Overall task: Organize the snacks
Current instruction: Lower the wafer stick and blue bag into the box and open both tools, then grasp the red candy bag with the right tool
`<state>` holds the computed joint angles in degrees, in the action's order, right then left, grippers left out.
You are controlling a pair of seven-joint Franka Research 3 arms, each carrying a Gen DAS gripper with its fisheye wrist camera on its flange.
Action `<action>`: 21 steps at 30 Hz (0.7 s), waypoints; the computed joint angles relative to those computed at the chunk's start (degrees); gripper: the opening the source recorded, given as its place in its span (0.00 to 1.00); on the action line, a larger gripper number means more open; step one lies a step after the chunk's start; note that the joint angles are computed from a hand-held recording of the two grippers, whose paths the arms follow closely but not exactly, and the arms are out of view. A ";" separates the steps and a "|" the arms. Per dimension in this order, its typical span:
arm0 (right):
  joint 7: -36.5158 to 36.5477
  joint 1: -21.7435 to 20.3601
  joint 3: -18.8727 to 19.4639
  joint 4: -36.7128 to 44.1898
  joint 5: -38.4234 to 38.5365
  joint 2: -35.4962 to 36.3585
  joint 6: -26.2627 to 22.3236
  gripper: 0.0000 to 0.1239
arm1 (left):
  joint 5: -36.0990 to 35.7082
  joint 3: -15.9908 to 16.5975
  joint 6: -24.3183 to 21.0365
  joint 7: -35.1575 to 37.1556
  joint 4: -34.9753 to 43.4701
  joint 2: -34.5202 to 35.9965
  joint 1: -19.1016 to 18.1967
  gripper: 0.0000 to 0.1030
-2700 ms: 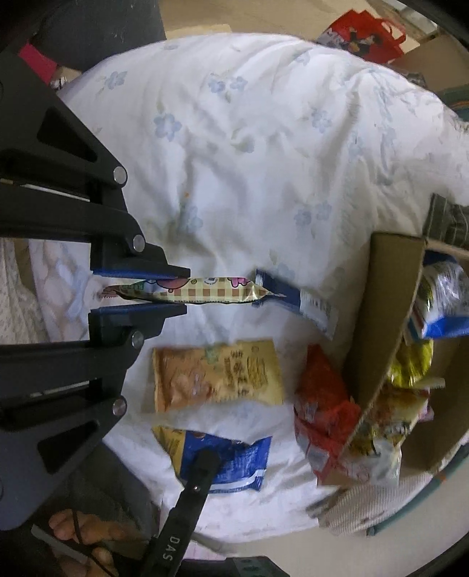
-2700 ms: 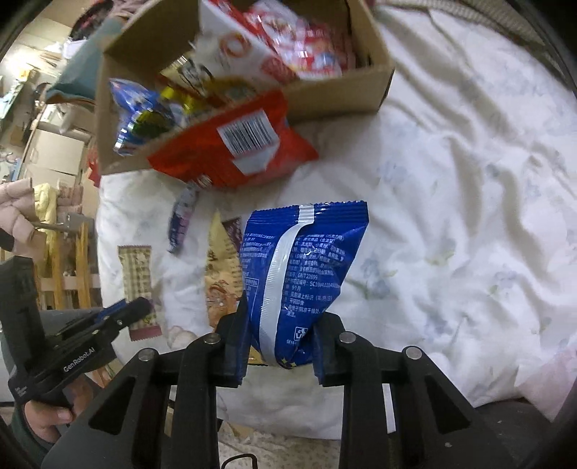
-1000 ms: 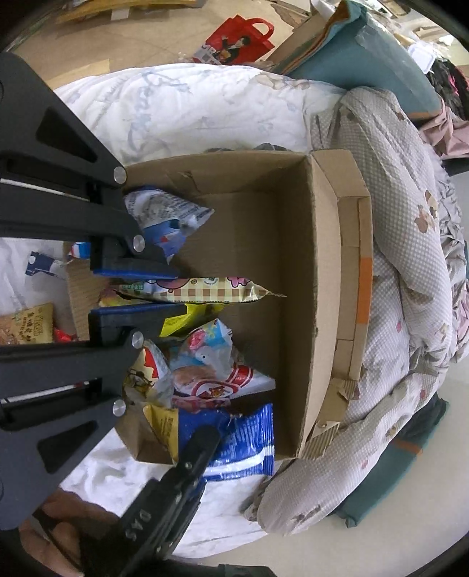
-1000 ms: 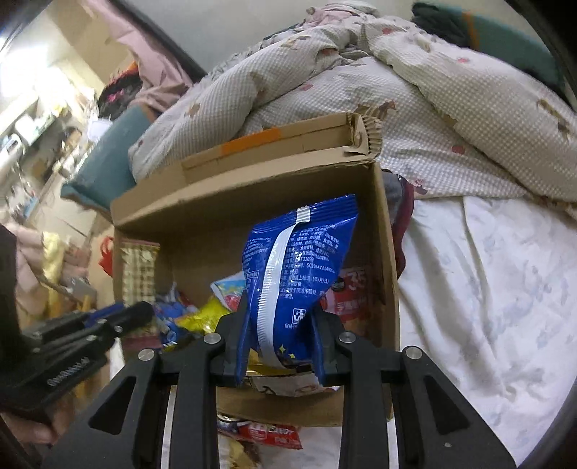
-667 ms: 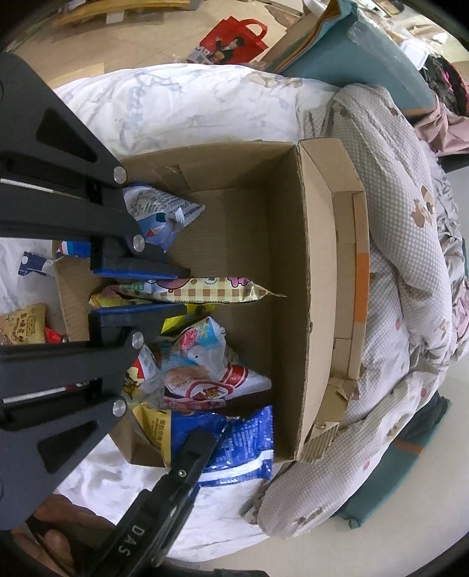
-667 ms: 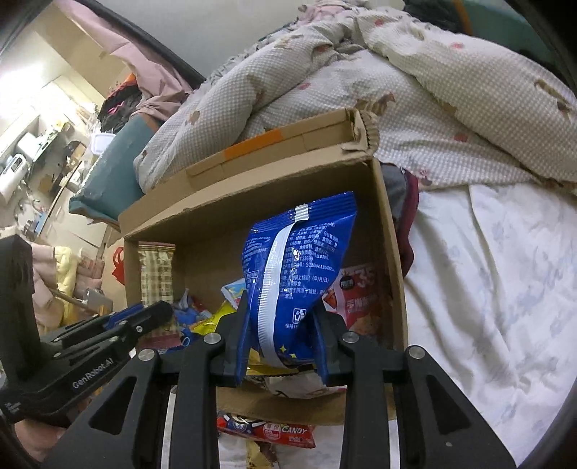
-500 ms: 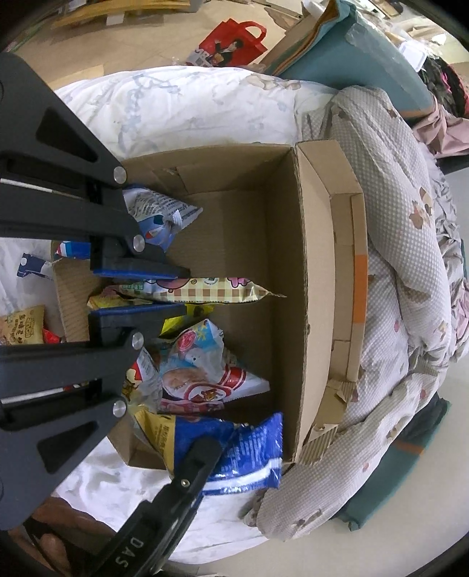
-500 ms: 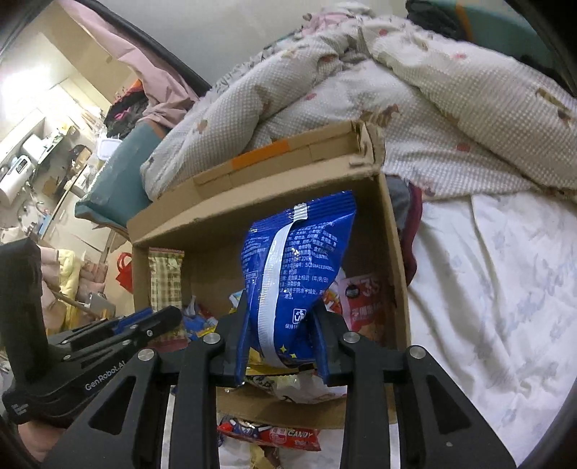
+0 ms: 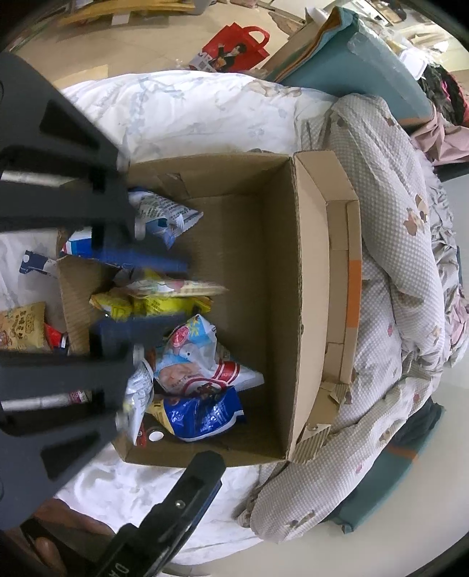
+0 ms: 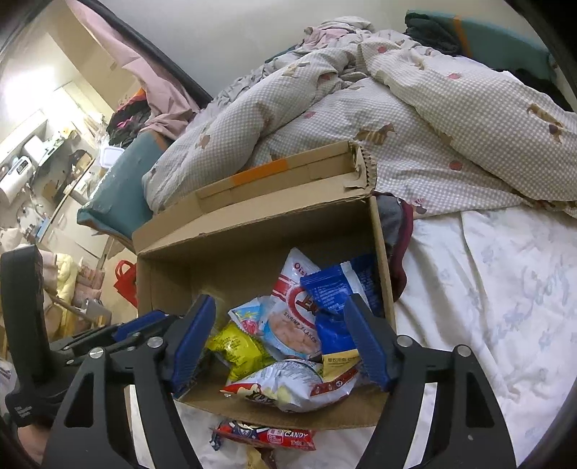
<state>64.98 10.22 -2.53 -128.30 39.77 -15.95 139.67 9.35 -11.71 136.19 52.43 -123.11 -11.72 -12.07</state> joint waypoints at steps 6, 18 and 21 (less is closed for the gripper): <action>0.10 -0.17 -0.31 -0.50 0.24 -0.92 -0.02 0.62 | 5.40 -1.00 -0.31 -5.25 -1.01 -1.59 0.96 0.79; 1.43 -0.69 -0.48 -2.98 -0.61 -4.13 -1.62 0.62 | 7.08 -0.82 2.02 -8.34 -6.82 -9.37 1.71 0.79; 1.14 -0.34 -0.74 -4.35 -0.72 -6.31 -2.57 0.62 | 9.67 -1.50 2.47 -9.60 -8.83 -11.89 2.20 0.79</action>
